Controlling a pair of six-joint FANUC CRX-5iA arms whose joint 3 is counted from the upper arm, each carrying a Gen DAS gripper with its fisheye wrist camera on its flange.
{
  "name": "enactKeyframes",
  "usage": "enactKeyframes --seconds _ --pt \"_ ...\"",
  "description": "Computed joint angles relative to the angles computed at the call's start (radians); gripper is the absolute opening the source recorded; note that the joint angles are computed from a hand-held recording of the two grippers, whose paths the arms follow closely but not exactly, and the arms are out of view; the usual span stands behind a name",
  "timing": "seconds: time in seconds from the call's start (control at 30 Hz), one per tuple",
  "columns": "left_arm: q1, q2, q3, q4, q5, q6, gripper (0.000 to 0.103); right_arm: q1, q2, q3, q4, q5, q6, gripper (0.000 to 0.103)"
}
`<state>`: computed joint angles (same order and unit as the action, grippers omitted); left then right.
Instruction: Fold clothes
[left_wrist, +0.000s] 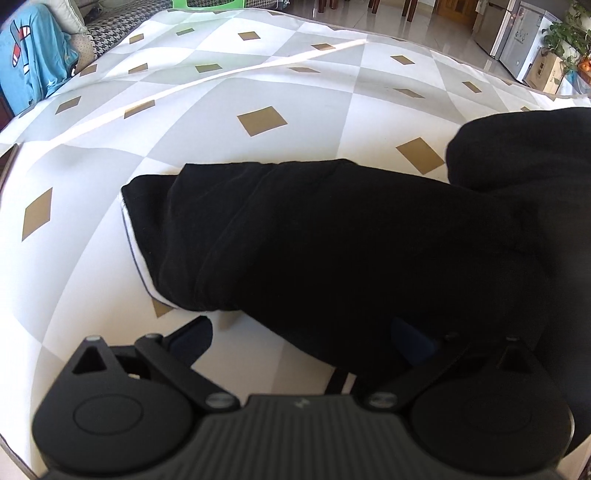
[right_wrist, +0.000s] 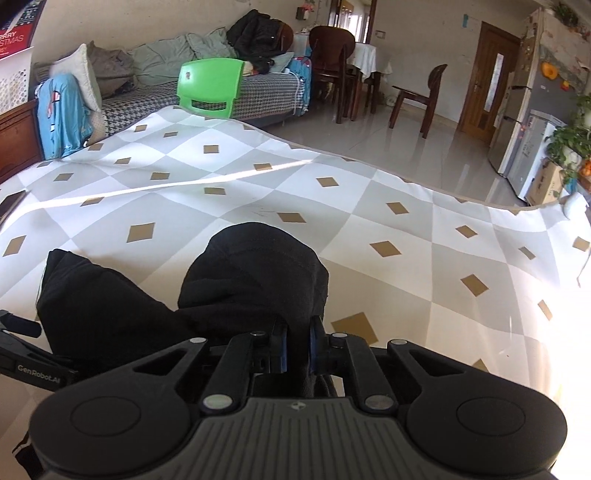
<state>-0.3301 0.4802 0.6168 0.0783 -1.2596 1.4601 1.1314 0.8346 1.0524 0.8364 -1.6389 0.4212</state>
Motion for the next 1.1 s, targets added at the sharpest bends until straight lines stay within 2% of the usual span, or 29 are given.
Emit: enactKeyframes --seconds 0.17,0.23,0.37,0.43,0.5,0.57,0.67,0.73,0.83,0.97,1.1 --pt "-0.004 -0.013 -0.015 -0.025 -0.003 -0.013 0.103 0.003 -0.092 -0.132 -0.051 -0.079 -0.175 0.009" --pt "-0.014 -0.006 -0.002 -0.060 -0.032 -0.019 0.103 0.003 -0.121 -0.164 -0.095 -0.111 -0.237 0.009" --pt "-0.012 -0.037 -0.053 -0.069 0.002 -0.003 0.103 0.012 -0.182 -0.246 -0.159 -0.144 -0.330 0.010" --pt "-0.012 -0.044 -0.063 -0.072 0.005 0.003 0.103 0.021 -0.218 -0.298 -0.172 -0.136 -0.383 0.015" --pt "-0.011 -0.049 -0.071 -0.072 0.006 0.010 0.103 0.031 -0.246 -0.335 -0.170 -0.126 -0.421 0.031" --pt "-0.013 -0.042 -0.054 -0.082 -0.017 0.028 0.103 0.041 -0.262 -0.354 -0.152 -0.123 -0.439 0.040" --pt "-0.013 -0.059 -0.067 -0.087 0.013 0.060 0.103 0.056 -0.270 -0.360 -0.099 -0.131 -0.445 0.046" --pt "-0.011 -0.072 -0.075 -0.079 0.052 0.062 0.103 0.061 -0.285 -0.383 -0.062 -0.104 -0.451 0.048" --pt "-0.010 -0.090 -0.088 -0.036 0.101 0.030 0.103 0.059 -0.347 -0.468 -0.046 0.030 -0.446 0.051" --pt "-0.020 -0.095 -0.095 0.045 0.119 -0.054 0.103 0.038 -0.352 -0.463 -0.056 0.116 -0.325 0.052" --pt "-0.058 -0.104 -0.123 0.072 0.141 -0.133 0.103 0.015 -0.354 -0.464 -0.081 0.175 -0.245 0.054"
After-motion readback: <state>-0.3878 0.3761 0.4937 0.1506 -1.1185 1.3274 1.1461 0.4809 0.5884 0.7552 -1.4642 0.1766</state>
